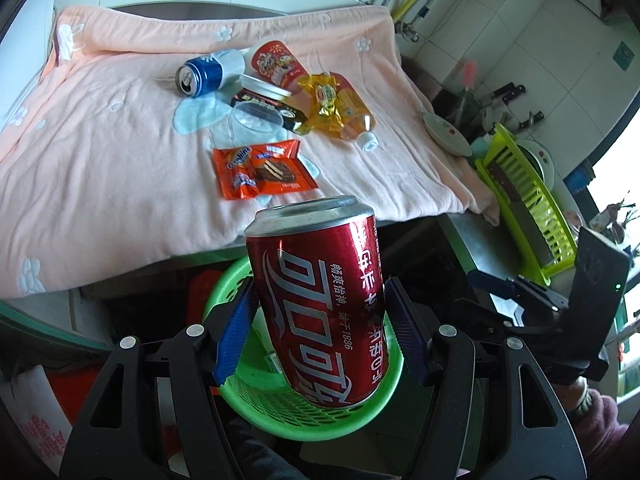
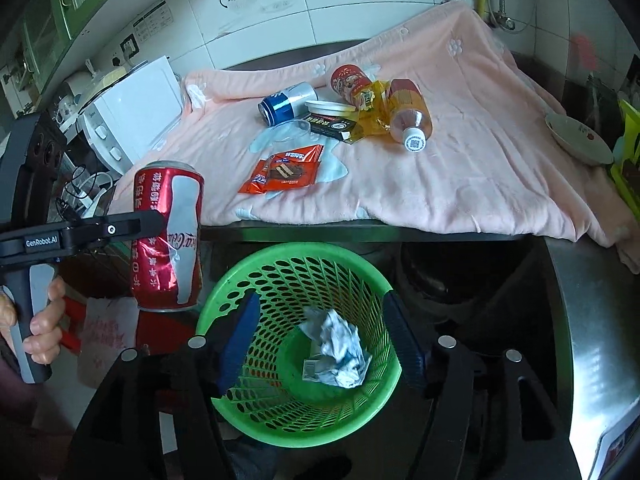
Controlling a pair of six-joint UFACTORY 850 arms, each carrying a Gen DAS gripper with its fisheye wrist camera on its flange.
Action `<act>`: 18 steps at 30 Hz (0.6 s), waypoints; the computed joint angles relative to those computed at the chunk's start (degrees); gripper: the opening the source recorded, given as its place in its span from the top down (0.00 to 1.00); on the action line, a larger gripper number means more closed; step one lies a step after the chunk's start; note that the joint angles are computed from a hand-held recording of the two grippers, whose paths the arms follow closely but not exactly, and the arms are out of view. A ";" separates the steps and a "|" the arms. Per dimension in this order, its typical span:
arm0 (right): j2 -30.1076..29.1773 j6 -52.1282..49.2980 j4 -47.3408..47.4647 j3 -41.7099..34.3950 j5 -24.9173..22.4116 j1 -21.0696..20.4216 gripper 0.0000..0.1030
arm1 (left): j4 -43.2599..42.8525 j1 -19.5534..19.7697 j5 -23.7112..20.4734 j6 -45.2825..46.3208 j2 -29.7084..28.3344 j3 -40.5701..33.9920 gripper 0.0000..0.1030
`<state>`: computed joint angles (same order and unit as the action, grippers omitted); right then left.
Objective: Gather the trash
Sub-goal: 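Carry the foil to the wastebasket and release it with the right tool, then lower the red Coca-Cola can into the wastebasket and open the left tool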
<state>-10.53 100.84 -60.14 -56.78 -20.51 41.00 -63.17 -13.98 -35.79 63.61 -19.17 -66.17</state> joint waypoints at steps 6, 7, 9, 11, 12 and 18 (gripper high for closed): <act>2.10 4.63 -5.34 1.49 -2.04 1.23 0.21 | 1.75 -1.16 0.40 -1.08 -0.04 0.56 0.38; 2.26 5.08 -5.88 1.57 -3.17 1.67 0.20 | 1.91 -1.24 0.31 -1.12 0.00 0.71 0.38; 2.31 4.31 -5.61 1.51 -4.65 2.24 0.18 | 2.45 -1.54 0.59 -1.35 0.11 1.07 0.38; 2.24 3.71 -5.39 1.44 -6.03 2.72 0.16 | 3.10 -1.89 1.14 -1.91 0.05 1.26 0.38; 2.18 3.26 -4.99 1.40 -6.46 2.87 0.15 | 3.61 -2.03 1.31 -2.38 0.02 1.35 0.38; 2.04 4.58 -4.94 1.58 -7.74 3.27 0.14 | 6.75 -2.78 2.96 -4.78 0.04 1.85 0.37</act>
